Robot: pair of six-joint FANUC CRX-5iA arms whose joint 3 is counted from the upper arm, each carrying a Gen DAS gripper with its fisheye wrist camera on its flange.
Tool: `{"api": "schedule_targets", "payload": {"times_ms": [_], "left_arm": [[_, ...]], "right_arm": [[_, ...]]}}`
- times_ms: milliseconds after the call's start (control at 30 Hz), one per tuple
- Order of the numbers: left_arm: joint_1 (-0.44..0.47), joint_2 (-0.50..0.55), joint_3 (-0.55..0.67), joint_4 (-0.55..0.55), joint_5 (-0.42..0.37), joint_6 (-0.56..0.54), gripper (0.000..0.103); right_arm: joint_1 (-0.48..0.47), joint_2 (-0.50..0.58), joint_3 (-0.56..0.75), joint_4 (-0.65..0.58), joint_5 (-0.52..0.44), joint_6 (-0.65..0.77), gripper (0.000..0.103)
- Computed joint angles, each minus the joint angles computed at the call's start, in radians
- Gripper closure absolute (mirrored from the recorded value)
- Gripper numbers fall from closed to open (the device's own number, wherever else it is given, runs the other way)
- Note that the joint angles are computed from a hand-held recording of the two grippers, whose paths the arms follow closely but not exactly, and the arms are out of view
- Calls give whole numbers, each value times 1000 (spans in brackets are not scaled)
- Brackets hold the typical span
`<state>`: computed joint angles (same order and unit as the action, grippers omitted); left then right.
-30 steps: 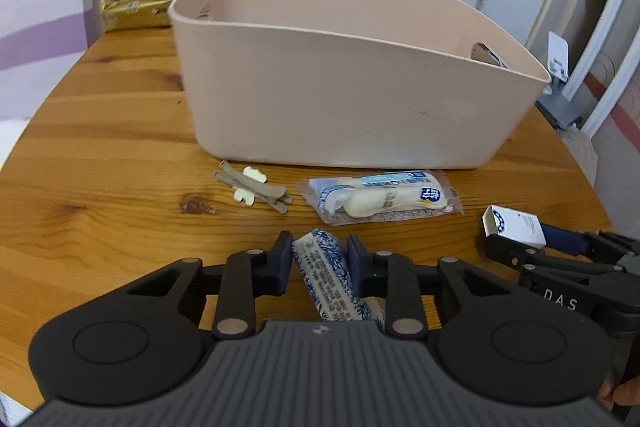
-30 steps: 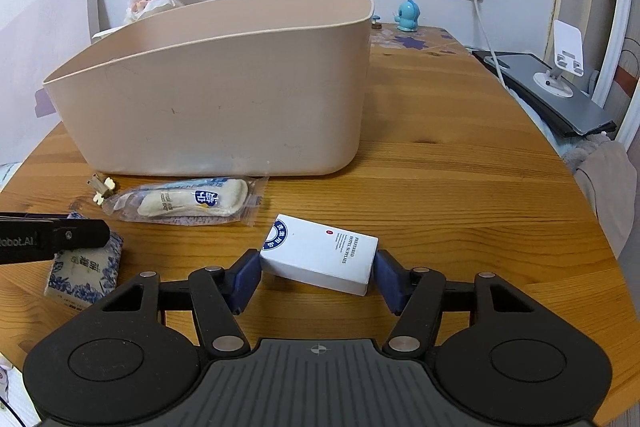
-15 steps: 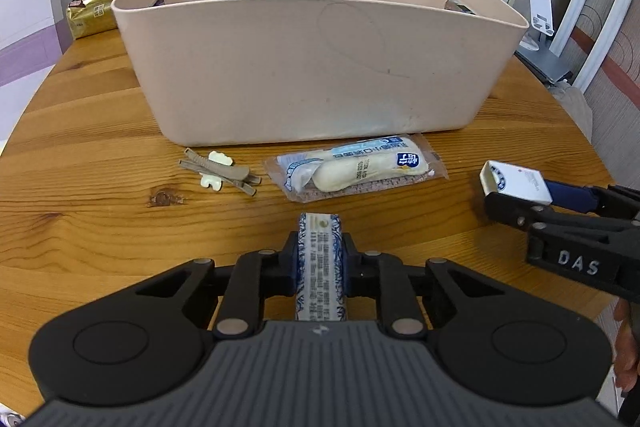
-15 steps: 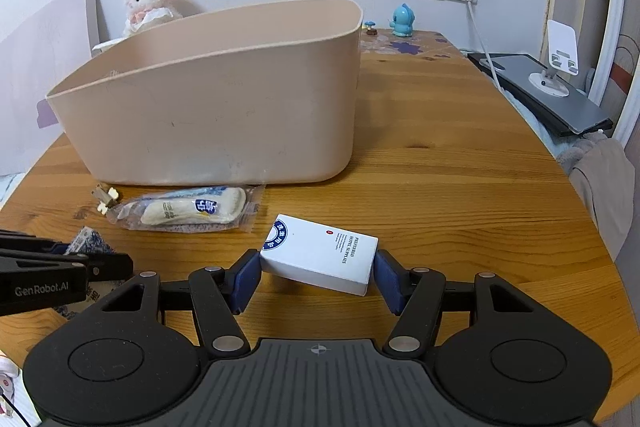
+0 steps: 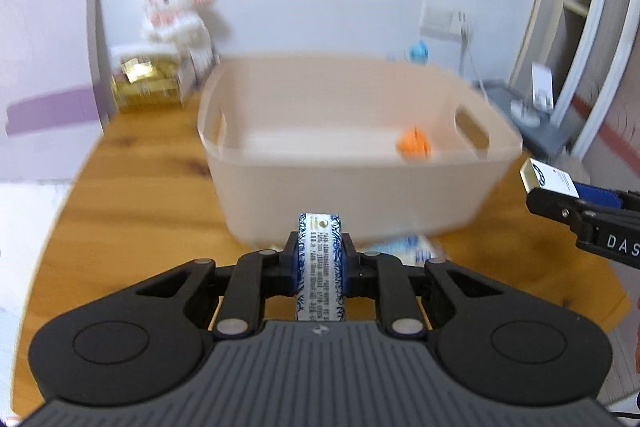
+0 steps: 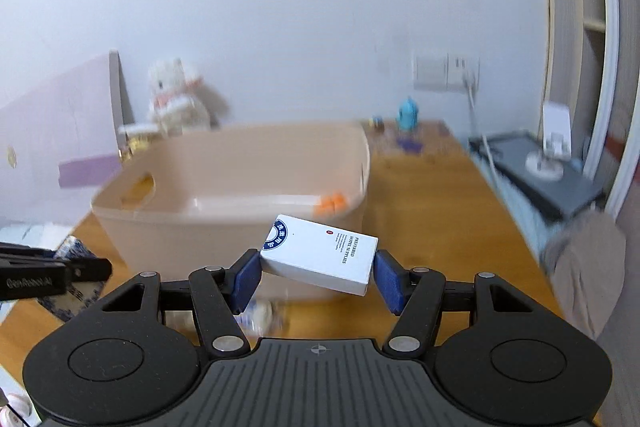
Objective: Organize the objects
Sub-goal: 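Carry both boxes over the basket and open both tools to drop them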
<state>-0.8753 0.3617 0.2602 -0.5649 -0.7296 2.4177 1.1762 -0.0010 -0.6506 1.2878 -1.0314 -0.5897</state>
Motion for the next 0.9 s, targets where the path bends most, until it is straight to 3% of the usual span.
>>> {"api": "schedule_targets", "payload": {"times_ms": [267,367,633,767,833,900], "left_arm": [[7,46,144,-97,-47,-3,83],[25,87,208,-81,-39,-60,83],[41,252,394,-48,-115,-149,83],[63,300,429,29,-141,-194,82],[68,316,443,38,-157,-205,82],[69,321,453,37,-180,-201,80]], "right_arm": [[-99,40,80,74,21,71,44],[-136,69,115,75,43,100,44],[-185,171,216,-10,93,227,44],[-195,209,257,-78,117,285,44],[-197,213,266,-103,129,293,36],[-193,212,263,-99,129,290,35]]}}
